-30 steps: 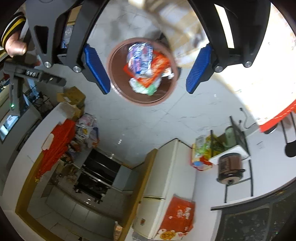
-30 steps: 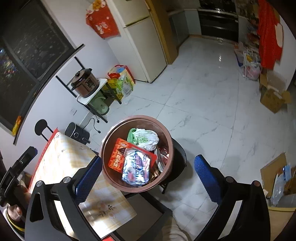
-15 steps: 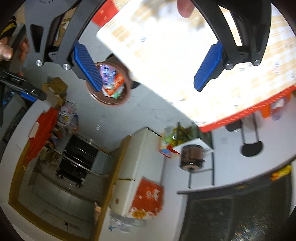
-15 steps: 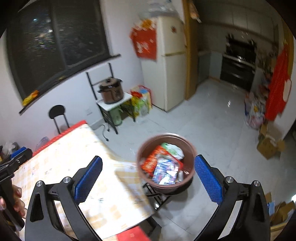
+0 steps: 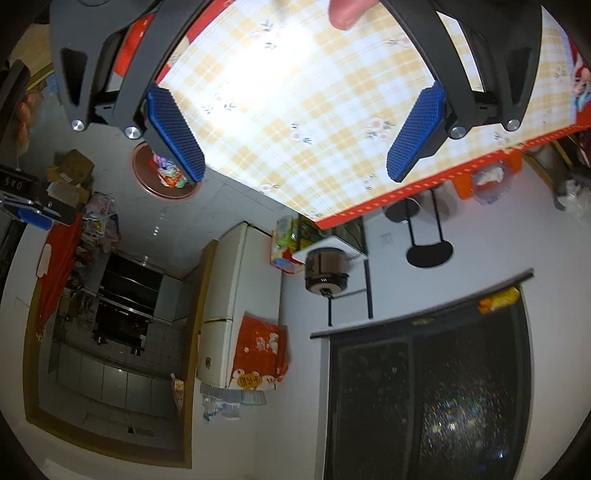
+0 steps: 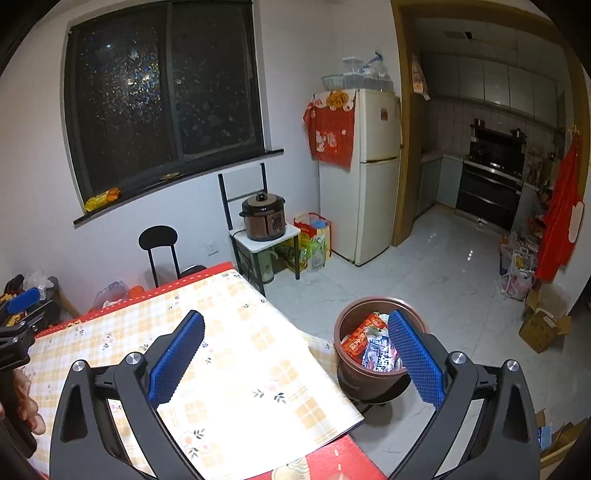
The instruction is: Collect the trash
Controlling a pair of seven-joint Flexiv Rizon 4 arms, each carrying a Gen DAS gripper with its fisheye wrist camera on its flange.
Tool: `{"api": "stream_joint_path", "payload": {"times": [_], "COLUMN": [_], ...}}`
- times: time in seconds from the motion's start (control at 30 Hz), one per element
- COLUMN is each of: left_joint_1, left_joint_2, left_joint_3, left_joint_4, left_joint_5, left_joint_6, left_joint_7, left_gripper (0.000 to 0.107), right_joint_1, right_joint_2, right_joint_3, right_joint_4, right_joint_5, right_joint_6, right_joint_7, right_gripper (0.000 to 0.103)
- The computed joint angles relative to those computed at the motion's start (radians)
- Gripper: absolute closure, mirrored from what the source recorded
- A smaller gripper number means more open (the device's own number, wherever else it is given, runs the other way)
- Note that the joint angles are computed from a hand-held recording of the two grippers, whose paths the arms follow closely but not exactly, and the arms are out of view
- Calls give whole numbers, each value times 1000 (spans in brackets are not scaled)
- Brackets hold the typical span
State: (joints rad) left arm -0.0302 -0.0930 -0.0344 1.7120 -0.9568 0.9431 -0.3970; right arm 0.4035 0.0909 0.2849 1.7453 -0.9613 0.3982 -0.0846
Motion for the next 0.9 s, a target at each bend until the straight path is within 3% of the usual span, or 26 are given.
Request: {"api": "stream_joint_path", "payload": {"times": [0.17, 0.47, 0.9], "left_joint_1": [2, -15, -36], "left_joint_2": [39, 71, 76], "left_joint_3": [15, 31, 29], "left_joint_4": [35, 58, 56], "left_joint_5": [-60, -96, -86], "left_joint_6": [15, -21, -35], "left_joint_7": [56, 67, 59], "left_gripper": [9, 9, 9], "right_joint_1": [30, 58, 44], "right_joint_2": [-15, -6, 16], "right_joint_3": [18, 30, 33], "right_joint_4": [-30, -36, -12], "right_joint_5": [-26, -41, -26], "right_joint_6": [-67, -145, -157], "right_joint_7": [19, 45, 63], "right_gripper": [5, 5, 5]}}
